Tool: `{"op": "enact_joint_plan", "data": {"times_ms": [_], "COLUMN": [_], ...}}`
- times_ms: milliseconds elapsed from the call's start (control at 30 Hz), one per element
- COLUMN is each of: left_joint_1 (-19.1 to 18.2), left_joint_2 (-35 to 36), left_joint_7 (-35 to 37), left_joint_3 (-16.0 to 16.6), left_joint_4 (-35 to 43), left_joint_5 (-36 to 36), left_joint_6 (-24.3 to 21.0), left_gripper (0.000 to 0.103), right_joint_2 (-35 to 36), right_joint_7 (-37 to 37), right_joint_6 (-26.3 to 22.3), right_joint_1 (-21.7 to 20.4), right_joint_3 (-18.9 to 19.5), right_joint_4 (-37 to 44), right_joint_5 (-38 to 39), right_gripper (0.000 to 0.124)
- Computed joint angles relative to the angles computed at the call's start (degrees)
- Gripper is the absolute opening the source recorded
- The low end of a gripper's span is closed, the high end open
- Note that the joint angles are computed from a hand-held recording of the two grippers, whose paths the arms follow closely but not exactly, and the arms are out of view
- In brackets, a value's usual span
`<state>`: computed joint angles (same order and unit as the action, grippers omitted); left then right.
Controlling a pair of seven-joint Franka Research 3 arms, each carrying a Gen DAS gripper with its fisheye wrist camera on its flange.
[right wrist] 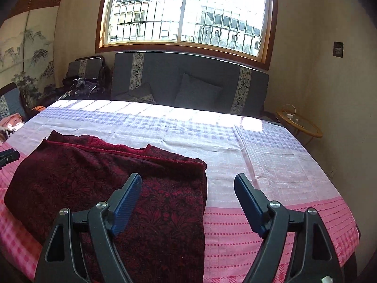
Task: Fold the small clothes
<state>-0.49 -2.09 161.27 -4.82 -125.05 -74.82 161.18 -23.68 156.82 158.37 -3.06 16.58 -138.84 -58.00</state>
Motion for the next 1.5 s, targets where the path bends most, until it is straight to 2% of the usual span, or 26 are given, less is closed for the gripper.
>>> {"op": "enact_joint_plan", "data": {"times_ms": [133, 333, 567, 700, 767, 967, 1300, 1367, 1500], "left_joint_1": [0.67, 1.59, 4.97, 7.04, 8.26, 10.87, 16.28, 16.93, 17.22], "left_joint_2": [-0.35, 0.52, 4.07, 6.36, 8.16, 10.89, 18.8, 20.36, 22.13], "left_joint_7": [-2.05, -3.1, -3.01, -4.84, -7.37, -8.07, -11.53, -12.54, -13.83], "left_joint_3": [0.53, 1.14, 1.65, 1.14, 1.03, -0.18, -1.76, -2.2, -3.38], "left_joint_4": [-1.05, -0.9, 2.9, 5.27, 7.31, 10.8, 20.54, 22.37, 25.15], "left_joint_5": [3.61, 7.41, 8.95, 9.43, 10.89, 11.97, 11.99, 12.39, 14.17], "left_joint_6": [-0.69, -3.69, -16.75, -21.97, -26.07, -31.61, -46.74, -47.25, -45.3], "left_gripper": [0.076, 0.076, 0.076, 0.076, 0.076, 0.076, 0.076, 0.076, 0.075], "right_joint_2": [-2.18, -1.68, 0.85, 2.68, 3.63, 6.43, 9.93, 10.48, 11.5], "right_joint_7": [-0.43, -1.44, -2.76, -3.64, -4.11, -4.78, -5.92, -6.11, -6.6], "right_joint_6": [-3.75, -6.8, -7.52, -7.26, -7.17, -6.8, -5.46, -5.28, -4.66], "right_joint_1": [1.51, 3.7, 6.31, 7.63, 8.06, 9.44, 11.71, 12.15, 13.04], "right_joint_3": [2.13, 2.62, 1.1, 0.04, -0.41, -1.69, -3.58, -3.78, -4.42], "right_joint_4": [-0.65, 0.08, 1.12, 1.69, 2.0, 3.26, 4.39, 4.61, 5.15], "right_joint_5": [-0.01, 0.56, 1.65, 2.94, 3.42, 4.06, 6.18, 6.38, 7.56], "right_gripper": [0.079, 0.079, 0.079, 0.08, 0.08, 0.08, 0.08, 0.08, 0.08]}}
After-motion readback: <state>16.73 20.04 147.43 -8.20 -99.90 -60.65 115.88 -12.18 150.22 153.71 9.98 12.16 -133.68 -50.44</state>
